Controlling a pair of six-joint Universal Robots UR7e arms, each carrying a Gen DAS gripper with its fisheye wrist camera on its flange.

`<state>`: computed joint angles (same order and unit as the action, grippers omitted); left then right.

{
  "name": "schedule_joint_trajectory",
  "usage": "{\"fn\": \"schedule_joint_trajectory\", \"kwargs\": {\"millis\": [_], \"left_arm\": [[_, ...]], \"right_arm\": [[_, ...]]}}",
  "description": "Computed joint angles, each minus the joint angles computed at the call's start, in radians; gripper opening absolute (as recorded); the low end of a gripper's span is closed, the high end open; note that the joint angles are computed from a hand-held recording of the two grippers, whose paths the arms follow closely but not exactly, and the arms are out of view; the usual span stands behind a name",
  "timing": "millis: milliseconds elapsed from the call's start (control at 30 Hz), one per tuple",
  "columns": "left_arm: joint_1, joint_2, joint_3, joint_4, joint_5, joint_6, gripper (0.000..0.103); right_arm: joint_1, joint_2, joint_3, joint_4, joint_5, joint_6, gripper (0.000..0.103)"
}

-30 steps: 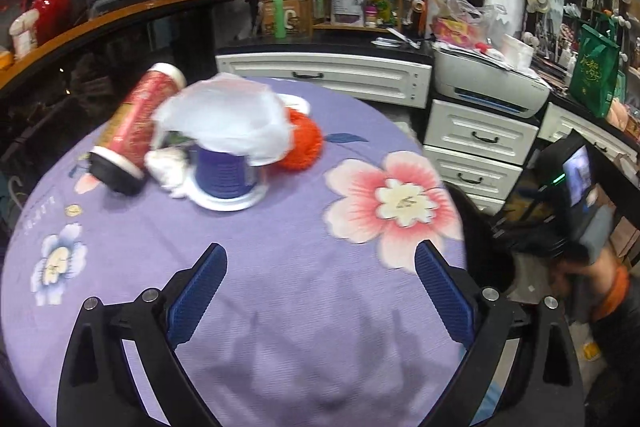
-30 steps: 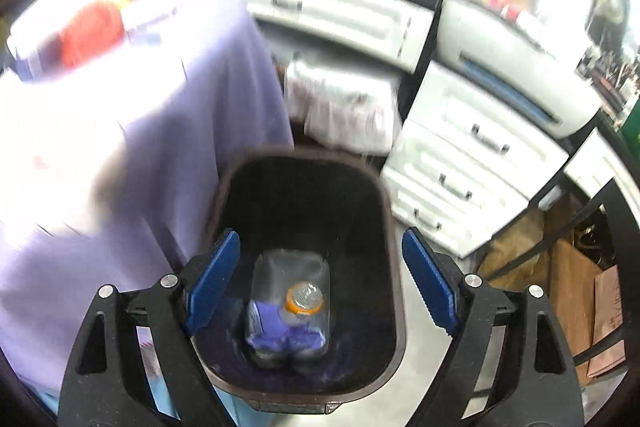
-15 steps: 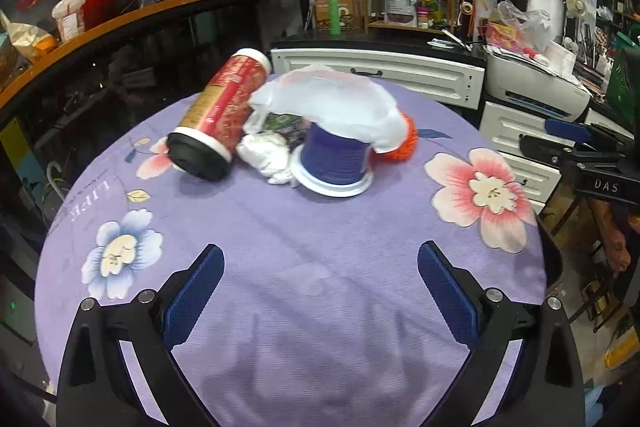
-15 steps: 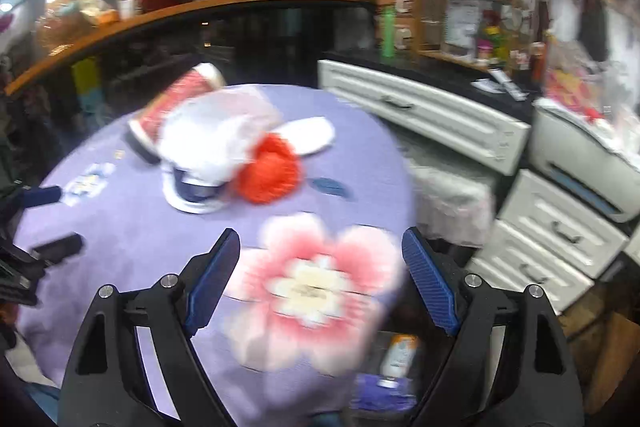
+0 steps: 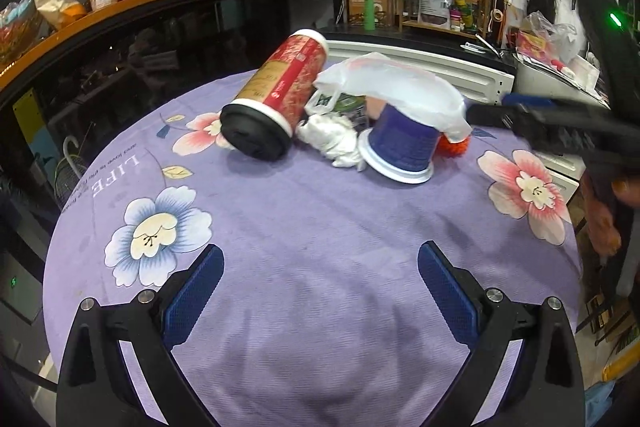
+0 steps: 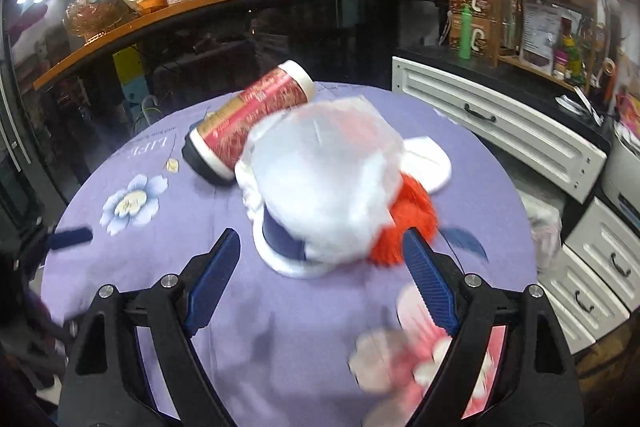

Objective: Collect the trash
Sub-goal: 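Grasp the white plastic bag with the right tool while the left grasps the red can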

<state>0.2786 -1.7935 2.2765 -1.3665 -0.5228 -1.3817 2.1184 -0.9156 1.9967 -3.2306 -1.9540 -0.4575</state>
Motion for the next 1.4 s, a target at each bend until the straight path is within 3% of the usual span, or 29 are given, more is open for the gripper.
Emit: {"fn": "schedule_joint_trajectory", "kwargs": {"millis": [300,567,667,867,1000,1200,1333,1400], "left_arm": [[0.009,-0.057,0.016,0.026,-0.004,0.001,0.096],[0.043,-0.083,0.03,-0.052,0.003,0.077,0.096],[0.058,-0.072,0.02,-0.066,0.02,0.106,0.096],[0.132,-0.016,-0.032,-0.134,0.078,0.227,0.097],[0.214,0.047,-0.088,-0.285,0.109,0.395,0.097],[0.309,0.167,-0.196,-0.409,0.165,0.589,0.097],[0.396,0.274,-0.291,-0.549,0.147,0.763,0.097],[0.431,0.328,-0.341,-0.558,0.141,0.814,0.097]], "right_arm": [[0.01,0.138,-0.182,0.113,-0.099,0.046,0.082],[-0.005,0.144,-0.212,0.173,-0.094,0.09,0.016],[-0.013,0.132,-0.201,0.152,-0.071,0.092,0.007],[-0.01,0.094,-0.168,0.077,-0.02,0.045,0.005],[0.008,0.062,-0.138,-0.004,-0.004,-0.016,0.005],[0.008,-0.012,-0.086,-0.054,0.041,-0.045,0.005],[-0.007,-0.061,-0.051,-0.056,0.066,-0.055,0.005],[-0.014,-0.077,-0.037,-0.056,0.072,-0.062,0.005]]}}
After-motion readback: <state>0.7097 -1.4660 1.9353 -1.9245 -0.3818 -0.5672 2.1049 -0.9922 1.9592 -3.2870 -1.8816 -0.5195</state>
